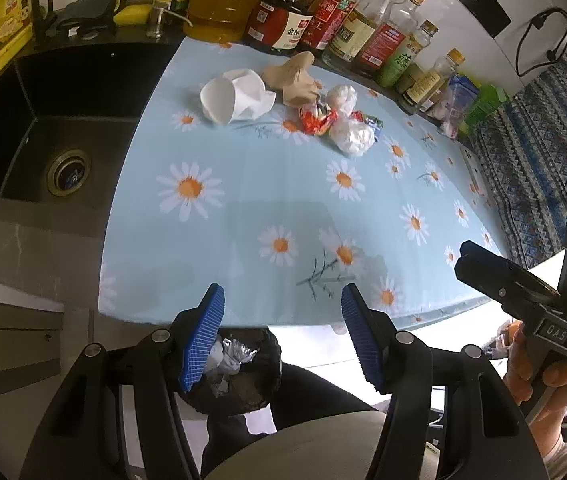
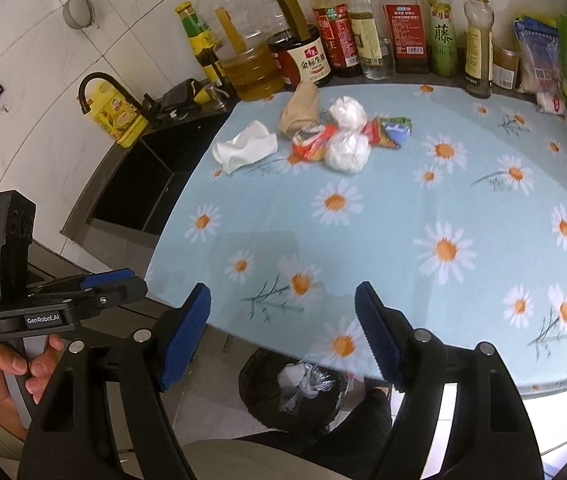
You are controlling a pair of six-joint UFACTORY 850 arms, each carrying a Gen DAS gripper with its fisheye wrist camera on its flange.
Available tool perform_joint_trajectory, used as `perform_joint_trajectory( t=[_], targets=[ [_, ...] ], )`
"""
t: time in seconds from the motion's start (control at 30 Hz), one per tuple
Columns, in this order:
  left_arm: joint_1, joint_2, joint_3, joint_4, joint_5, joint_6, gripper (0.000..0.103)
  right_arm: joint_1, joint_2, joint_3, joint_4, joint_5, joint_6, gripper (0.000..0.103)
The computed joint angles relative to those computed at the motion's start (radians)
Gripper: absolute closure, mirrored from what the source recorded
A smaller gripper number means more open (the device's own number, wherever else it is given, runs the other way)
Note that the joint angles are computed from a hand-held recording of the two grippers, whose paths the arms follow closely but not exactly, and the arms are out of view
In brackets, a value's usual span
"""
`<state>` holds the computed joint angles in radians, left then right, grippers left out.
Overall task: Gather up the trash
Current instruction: 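Move both open tools back up toward the remaining trash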
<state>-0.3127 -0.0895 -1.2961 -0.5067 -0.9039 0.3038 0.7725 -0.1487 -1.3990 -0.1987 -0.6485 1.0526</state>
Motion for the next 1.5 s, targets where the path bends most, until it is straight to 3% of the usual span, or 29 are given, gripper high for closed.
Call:
perform_joint_trajectory(
  t=[0.03,0.07,0.5,0.67,1.07,1.27,1.5],
  targets=[
    [-0.006,-0.012,-0.015,0.015,0.004,-0.018,0.031,-0.015,-0.002,-0.002,0.015,0.001,-0.025,0.026],
    [-0.011,-0.020,-0.027,0.024,0.011,-0.030,0.030,-0.026,-0.003,-0.005,0.026,0.002,-0.043,0.026],
    [-0.048,-0.190,-0.256,0.146,-0.004,-0.137,0.030,-0.165,-0.073,-0.079,0.214,-0.007,-0.346,0.020],
    [-0.063,-0.279,-0.379,0.223,-0.029,-0.157,0.022,-0.208,-0.125,-0.128,0.281,-0.021,-0.452,0.019],
    [-0.092,-0.523,-0.690,0.366,-0.172,-0.148,0.016,-0.281,-0.243,-0.220,0.408,-0.057,-0.627,0.019],
    [-0.100,-0.627,-0.818,0.423,-0.215,-0.133,0.016,-0.299,-0.293,-0.254,0.456,-0.070,-0.694,0.019],
    [-0.099,-0.755,-0.991,0.480,-0.319,-0.126,0.016,-0.307,-0.338,-0.281,0.500,-0.063,-0.748,0.019]
  ],
)
